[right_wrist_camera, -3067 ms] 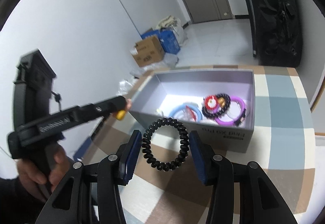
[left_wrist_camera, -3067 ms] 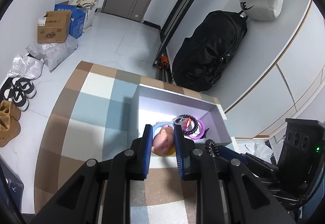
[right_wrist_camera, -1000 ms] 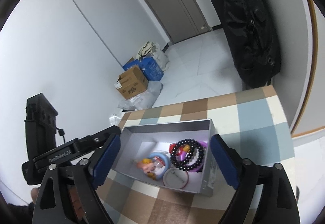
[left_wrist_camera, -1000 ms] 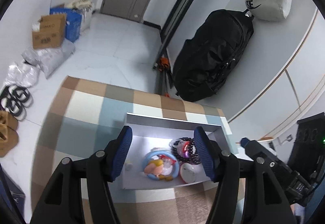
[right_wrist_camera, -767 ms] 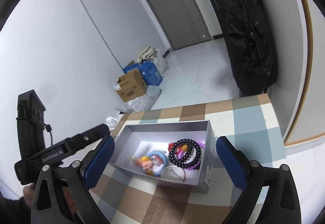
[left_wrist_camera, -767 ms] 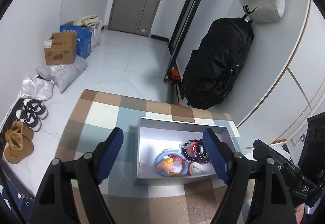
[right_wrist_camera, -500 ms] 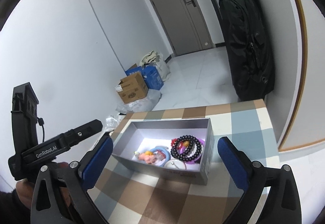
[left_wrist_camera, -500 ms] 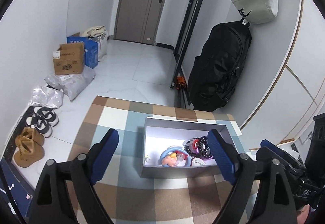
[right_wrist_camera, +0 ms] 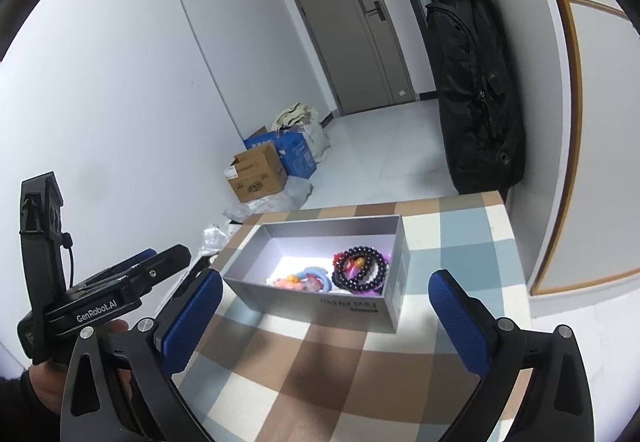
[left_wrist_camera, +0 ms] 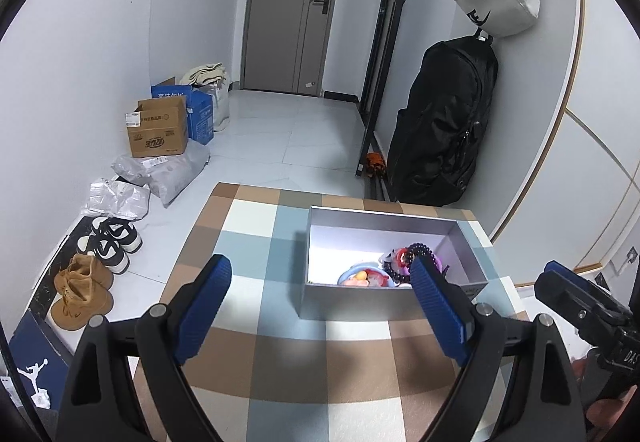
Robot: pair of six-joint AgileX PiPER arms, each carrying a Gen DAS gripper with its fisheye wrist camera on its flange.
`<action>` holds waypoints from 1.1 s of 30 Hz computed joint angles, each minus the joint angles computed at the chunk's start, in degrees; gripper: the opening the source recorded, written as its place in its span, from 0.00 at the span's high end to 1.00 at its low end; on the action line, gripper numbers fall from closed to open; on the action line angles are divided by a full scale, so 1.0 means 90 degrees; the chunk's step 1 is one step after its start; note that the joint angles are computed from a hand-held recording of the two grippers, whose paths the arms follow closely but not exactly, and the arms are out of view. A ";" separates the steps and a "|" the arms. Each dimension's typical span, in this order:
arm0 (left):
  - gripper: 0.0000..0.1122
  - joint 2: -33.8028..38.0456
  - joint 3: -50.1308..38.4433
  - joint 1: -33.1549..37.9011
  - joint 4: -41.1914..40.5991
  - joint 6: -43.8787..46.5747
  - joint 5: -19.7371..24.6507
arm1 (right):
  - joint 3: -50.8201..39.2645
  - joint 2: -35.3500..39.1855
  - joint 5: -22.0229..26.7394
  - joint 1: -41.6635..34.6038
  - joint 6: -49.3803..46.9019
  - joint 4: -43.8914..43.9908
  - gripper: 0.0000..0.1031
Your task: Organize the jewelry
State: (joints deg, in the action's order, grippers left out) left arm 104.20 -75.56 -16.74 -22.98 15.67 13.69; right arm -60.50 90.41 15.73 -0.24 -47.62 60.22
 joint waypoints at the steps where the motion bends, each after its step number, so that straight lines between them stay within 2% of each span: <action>1: 0.22 -0.0028 0.0045 -0.0009 0.0078 -0.0067 -0.0047 | 0.0011 -0.0002 0.0026 -0.0014 0.0024 -0.0026 0.00; 19: 0.22 -0.0170 0.0309 -0.0162 0.1318 -0.1205 -0.0210 | 0.0235 -0.0198 -0.0068 0.0051 0.0468 -0.0473 0.00; 33: 0.22 -0.0144 0.0269 -0.0180 0.1549 -0.1514 -0.0169 | 0.0165 -0.0140 -0.0035 0.0090 0.0933 -0.0938 0.00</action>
State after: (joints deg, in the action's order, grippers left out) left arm 102.91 -73.14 -18.36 -9.03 2.04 12.17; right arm -59.01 89.16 15.41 0.57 -39.22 51.78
